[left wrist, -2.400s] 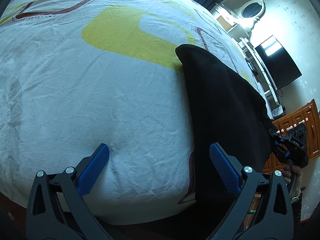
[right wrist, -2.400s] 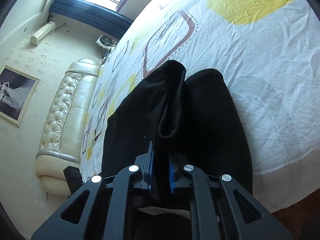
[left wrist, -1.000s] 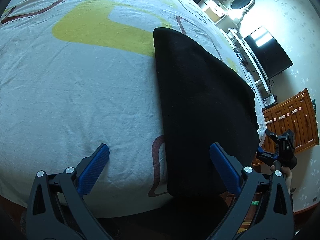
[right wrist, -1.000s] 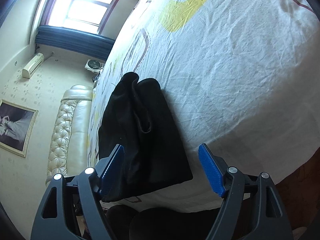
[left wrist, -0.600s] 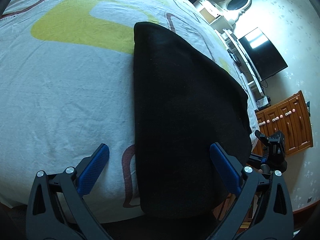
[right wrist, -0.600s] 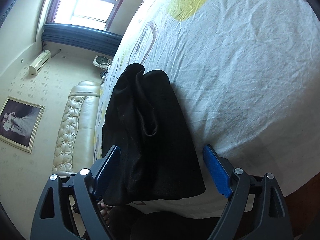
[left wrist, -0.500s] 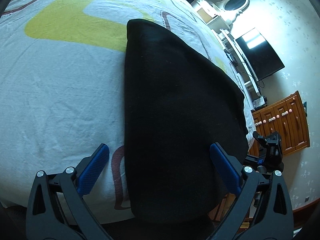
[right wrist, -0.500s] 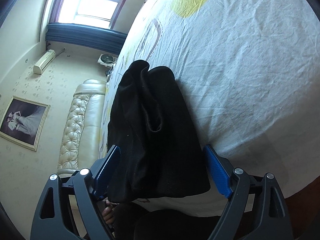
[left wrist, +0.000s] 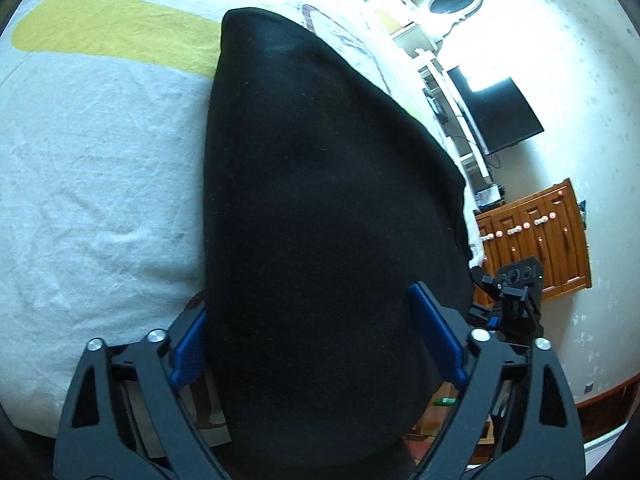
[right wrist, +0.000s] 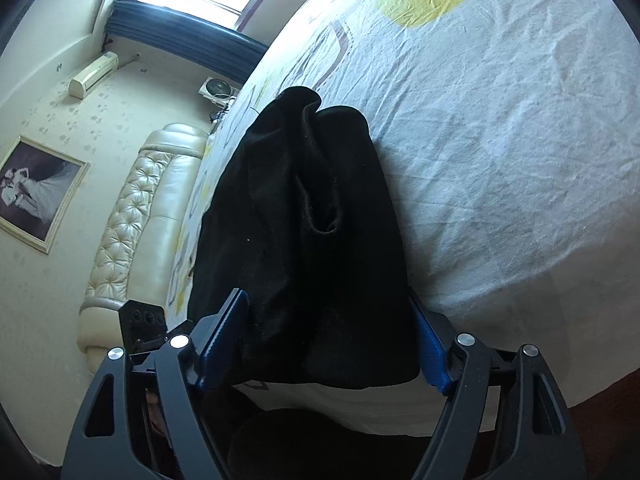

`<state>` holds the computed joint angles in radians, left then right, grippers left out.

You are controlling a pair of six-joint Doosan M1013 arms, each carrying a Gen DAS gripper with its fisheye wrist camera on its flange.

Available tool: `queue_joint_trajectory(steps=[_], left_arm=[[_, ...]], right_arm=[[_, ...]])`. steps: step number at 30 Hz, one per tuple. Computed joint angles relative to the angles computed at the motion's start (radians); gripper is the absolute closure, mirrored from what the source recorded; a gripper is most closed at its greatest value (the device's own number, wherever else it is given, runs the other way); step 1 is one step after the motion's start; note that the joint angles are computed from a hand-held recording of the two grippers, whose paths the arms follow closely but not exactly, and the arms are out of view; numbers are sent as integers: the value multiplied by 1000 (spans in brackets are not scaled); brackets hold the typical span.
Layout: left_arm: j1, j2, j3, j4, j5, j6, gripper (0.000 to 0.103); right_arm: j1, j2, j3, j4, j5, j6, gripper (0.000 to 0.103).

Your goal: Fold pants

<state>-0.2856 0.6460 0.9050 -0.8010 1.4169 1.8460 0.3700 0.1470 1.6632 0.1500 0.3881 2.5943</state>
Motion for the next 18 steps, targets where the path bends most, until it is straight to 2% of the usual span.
queue_joint_trajectory(steps=[1, 3, 7, 15, 18], left_arm=[[-2, 2, -7, 17, 3, -3, 27], [-5, 4, -16, 38, 11, -14, 34], [-2, 11, -31, 35, 29, -73, 50], [-21, -35, -12, 169, -58, -17, 67], [-2, -25, -32, 172, -51, -40, 67]], right_arm=[[3, 6, -15, -33, 37, 22, 43], [7, 8, -20, -60, 46, 41, 46], [18, 18, -31, -120, 54, 100, 46], [41, 60, -105, -158, 86, 108, 46], [36, 80, -118, -67, 65, 15, 46]])
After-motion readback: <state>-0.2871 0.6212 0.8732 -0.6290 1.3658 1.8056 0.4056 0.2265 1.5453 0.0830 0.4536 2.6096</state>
